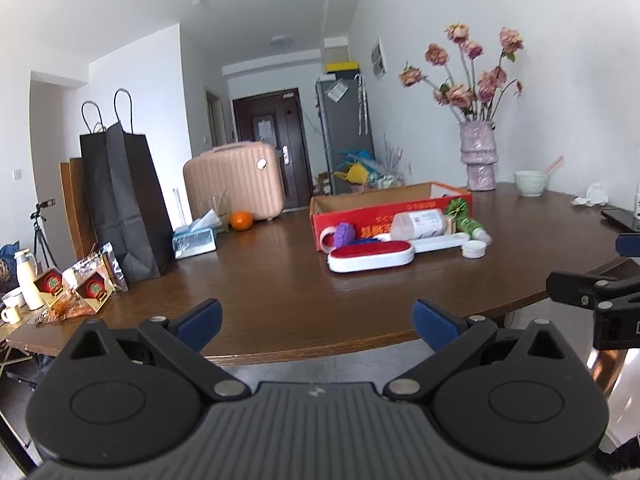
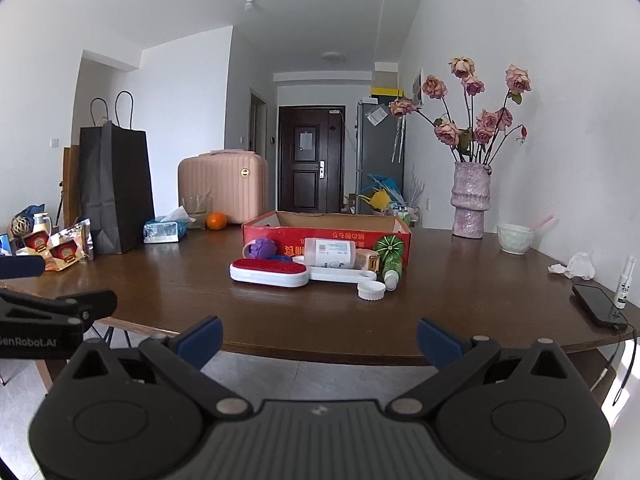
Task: Organize rigid objects
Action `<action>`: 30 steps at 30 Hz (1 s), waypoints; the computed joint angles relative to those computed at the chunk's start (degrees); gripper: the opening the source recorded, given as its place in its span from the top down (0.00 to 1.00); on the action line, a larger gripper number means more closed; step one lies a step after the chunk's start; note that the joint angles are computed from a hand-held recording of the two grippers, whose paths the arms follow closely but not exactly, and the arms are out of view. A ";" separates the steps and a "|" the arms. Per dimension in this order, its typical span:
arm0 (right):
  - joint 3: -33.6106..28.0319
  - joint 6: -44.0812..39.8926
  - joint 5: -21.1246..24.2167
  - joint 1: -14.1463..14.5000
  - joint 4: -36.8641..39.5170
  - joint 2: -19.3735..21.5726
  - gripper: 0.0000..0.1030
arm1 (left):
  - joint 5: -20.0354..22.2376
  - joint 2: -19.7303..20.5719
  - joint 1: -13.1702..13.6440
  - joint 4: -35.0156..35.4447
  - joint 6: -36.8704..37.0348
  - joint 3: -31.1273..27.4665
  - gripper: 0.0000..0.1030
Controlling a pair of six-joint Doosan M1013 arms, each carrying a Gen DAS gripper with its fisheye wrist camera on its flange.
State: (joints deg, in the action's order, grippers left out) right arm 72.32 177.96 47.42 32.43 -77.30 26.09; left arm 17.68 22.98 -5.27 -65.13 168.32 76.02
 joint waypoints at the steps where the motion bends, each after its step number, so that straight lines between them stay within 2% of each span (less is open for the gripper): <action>1: -0.20 0.10 -0.17 -0.15 -0.04 0.17 0.00 | 0.04 0.35 -0.06 1.98 -2.51 -0.49 0.00; 3: -0.55 0.42 -0.84 -0.48 0.10 0.42 0.00 | -0.12 0.81 -0.23 5.16 -6.50 -1.17 0.00; 5: -0.73 0.89 -1.87 -0.84 0.31 0.64 0.00 | -0.47 1.25 -0.33 5.16 -6.73 -1.57 0.00; 9: -1.43 -0.74 -3.83 -1.51 2.00 1.19 0.00 | -0.44 2.51 -0.74 12.06 -13.56 -3.48 0.00; 13: -2.25 -3.16 -3.98 -1.94 3.46 1.80 0.00 | 2.86 4.57 -0.86 21.26 -24.16 -6.95 0.00; 16: -3.30 -4.25 -3.58 -2.46 4.35 2.59 0.00 | 7.85 6.82 -0.67 26.09 -30.56 -10.86 0.00; 17: -3.64 -4.62 -3.96 -2.76 4.79 2.85 0.00 | 8.89 7.56 -0.64 26.29 -30.81 -11.98 0.00; 21: -5.86 -7.82 -4.80 -4.07 6.38 4.40 0.00 | 5.43 10.05 -1.34 26.24 -29.93 -14.76 0.00; 22: -6.86 -9.75 -4.60 -4.48 6.71 5.05 0.00 | 5.86 11.04 -1.27 24.29 -28.83 -16.23 0.00; 24: -8.91 -13.26 -5.46 -5.71 8.01 6.50 0.00 | 9.51 13.68 -0.50 15.81 -24.90 -20.19 0.00; 25: -10.47 -17.52 -5.98 -6.51 12.35 7.20 0.00 | 11.22 15.15 -0.36 15.29 -26.83 -22.72 0.00; 27: -13.65 -25.73 -7.44 -8.25 22.07 8.38 0.00 | 15.34 18.50 -0.64 21.52 -34.40 -29.43 0.00; 30: -15.59 -22.46 -9.61 -9.79 21.46 9.46 0.02 | 25.31 25.20 -1.43 32.49 -41.48 -43.32 0.00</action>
State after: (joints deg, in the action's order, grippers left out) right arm 56.73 155.50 37.81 22.64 -55.85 35.54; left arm 42.99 48.18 -6.70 -32.64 126.84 32.70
